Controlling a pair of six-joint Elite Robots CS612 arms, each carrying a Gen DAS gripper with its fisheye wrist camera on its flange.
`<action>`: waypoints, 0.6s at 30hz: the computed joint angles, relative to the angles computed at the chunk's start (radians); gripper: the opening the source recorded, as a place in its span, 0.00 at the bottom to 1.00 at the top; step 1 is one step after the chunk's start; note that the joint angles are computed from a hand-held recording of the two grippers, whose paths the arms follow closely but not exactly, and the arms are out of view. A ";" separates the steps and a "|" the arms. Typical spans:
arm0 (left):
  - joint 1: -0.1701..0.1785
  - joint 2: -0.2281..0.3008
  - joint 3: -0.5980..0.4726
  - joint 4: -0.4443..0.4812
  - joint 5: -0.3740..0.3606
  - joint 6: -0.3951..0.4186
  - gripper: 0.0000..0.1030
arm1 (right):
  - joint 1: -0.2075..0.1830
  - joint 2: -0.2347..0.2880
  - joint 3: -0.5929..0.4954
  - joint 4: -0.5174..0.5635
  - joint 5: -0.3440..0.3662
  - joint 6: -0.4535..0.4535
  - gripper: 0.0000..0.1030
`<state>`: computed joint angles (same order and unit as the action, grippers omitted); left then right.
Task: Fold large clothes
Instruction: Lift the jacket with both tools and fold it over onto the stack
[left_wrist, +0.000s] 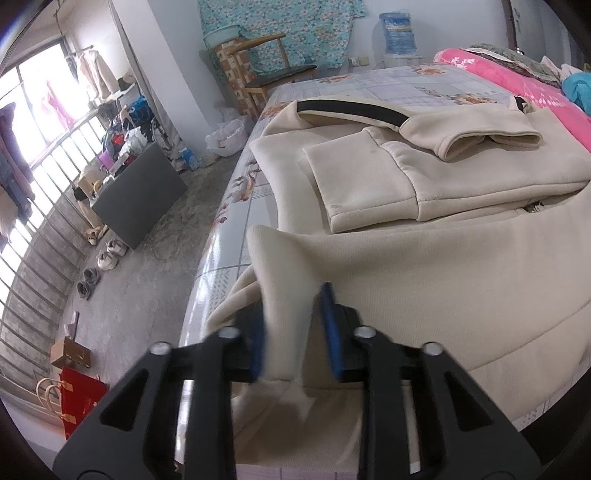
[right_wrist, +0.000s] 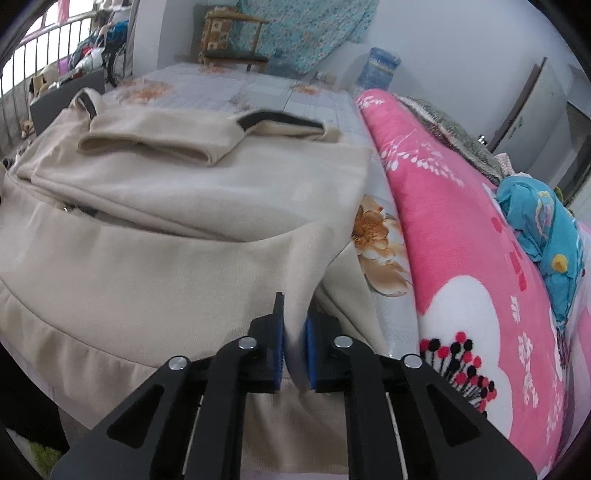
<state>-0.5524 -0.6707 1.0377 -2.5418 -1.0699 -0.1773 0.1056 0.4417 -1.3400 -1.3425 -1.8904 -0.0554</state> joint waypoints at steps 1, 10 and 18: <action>0.000 -0.008 0.015 -0.021 0.001 0.004 0.13 | 0.001 0.003 -0.007 -0.009 -0.005 0.001 0.07; -0.003 -0.125 0.226 -0.382 -0.047 0.030 0.08 | 0.035 0.036 -0.118 -0.127 -0.111 0.002 0.06; 0.024 -0.124 0.162 -0.509 -0.117 0.033 0.08 | 0.029 -0.010 -0.057 -0.318 -0.096 -0.037 0.06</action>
<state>-0.5283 -0.7949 1.2002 -3.0504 -1.1865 -0.1438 0.1347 0.4315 -1.3966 -1.6609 -1.9864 -0.0927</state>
